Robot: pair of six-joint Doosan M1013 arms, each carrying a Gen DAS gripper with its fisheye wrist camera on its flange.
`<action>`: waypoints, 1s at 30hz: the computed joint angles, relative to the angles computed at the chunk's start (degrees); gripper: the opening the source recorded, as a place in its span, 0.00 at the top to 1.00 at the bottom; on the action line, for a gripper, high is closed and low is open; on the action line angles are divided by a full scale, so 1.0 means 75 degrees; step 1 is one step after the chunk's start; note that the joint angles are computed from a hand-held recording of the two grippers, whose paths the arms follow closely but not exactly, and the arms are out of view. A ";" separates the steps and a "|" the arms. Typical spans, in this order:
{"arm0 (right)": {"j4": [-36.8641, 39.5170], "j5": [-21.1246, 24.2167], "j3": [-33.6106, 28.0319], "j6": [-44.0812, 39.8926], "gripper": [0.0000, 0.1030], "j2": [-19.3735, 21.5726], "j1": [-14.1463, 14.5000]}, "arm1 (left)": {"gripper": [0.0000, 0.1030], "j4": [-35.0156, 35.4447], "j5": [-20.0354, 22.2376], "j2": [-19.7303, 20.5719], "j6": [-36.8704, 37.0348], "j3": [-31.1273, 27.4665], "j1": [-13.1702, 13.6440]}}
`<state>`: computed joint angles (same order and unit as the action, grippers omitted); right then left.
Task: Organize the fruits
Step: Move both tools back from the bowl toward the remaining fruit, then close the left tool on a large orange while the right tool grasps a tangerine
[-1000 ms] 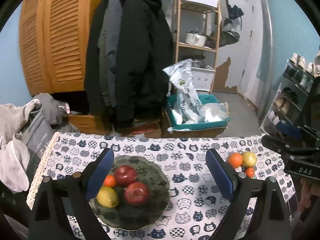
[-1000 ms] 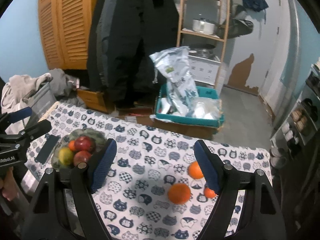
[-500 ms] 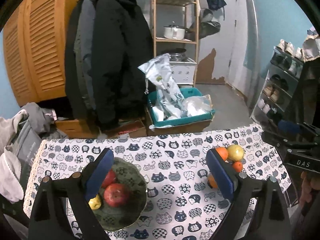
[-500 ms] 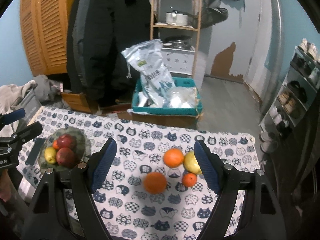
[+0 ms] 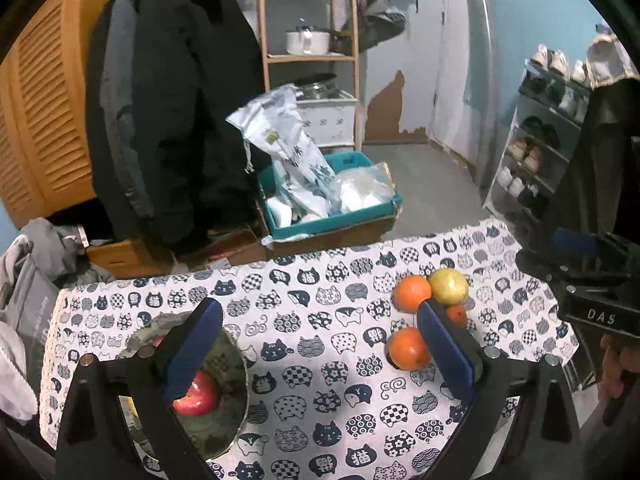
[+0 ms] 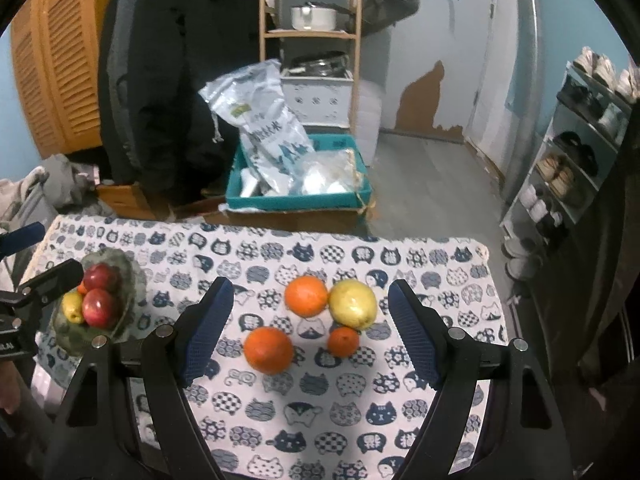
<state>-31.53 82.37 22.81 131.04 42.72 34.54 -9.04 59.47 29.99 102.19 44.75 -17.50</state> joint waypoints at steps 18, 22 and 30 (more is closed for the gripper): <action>0.0915 0.0034 0.1599 0.0664 0.22 -0.0437 -0.0416 | 0.04 0.0256 0.1146 0.0756 -0.0133 -0.0403 -0.0418; 0.1136 0.0119 0.1797 0.0707 0.22 -0.0446 -0.0495 | 0.04 0.0347 0.1386 0.0927 -0.0182 -0.0471 -0.0491; 0.1496 0.0042 0.2421 0.1000 0.22 -0.0601 -0.0676 | 0.04 0.0275 0.1912 0.1336 -0.0210 -0.0736 -0.0617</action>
<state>-20.31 82.68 40.97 138.54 38.22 29.46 -6.98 73.81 40.01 100.62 39.23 -22.12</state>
